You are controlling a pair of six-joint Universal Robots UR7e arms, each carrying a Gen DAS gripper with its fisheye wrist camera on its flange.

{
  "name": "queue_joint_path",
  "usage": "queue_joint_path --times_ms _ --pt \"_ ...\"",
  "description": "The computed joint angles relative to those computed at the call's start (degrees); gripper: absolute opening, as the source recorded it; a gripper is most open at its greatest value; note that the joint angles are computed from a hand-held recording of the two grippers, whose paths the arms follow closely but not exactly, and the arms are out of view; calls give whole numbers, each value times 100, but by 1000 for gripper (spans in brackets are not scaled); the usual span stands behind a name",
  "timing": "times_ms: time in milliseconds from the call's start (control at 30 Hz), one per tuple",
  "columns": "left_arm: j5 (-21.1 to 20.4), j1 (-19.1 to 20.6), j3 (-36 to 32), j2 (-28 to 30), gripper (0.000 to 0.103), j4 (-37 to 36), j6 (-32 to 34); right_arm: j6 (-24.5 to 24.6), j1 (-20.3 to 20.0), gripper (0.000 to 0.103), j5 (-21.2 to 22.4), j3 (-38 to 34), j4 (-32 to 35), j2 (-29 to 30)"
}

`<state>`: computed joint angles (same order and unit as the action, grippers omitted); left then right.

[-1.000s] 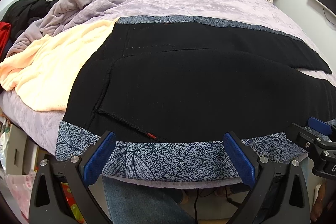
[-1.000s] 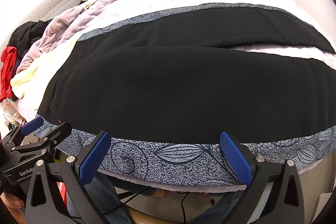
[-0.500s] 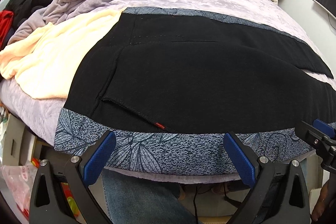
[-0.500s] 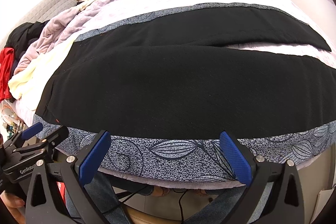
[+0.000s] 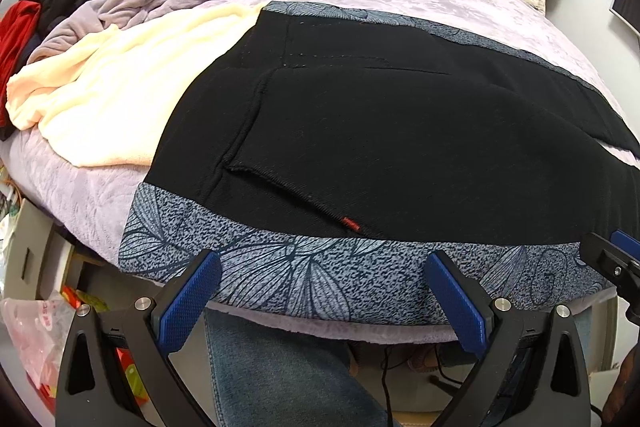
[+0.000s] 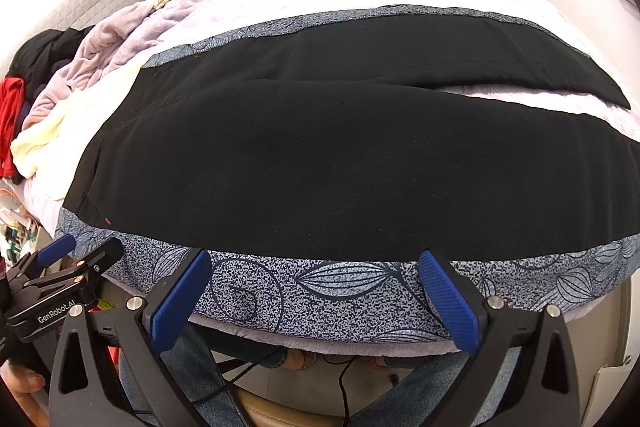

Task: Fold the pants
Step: 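Grasp the patterned waistband of the black trousers with both tools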

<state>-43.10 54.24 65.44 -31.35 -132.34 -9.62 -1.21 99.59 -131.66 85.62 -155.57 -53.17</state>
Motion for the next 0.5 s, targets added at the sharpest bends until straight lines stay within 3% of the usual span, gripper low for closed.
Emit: queue_joint_path --times_ms 500 --pt "87 21 -52 24 103 132 -108 37 10 103 9 5 75 4"
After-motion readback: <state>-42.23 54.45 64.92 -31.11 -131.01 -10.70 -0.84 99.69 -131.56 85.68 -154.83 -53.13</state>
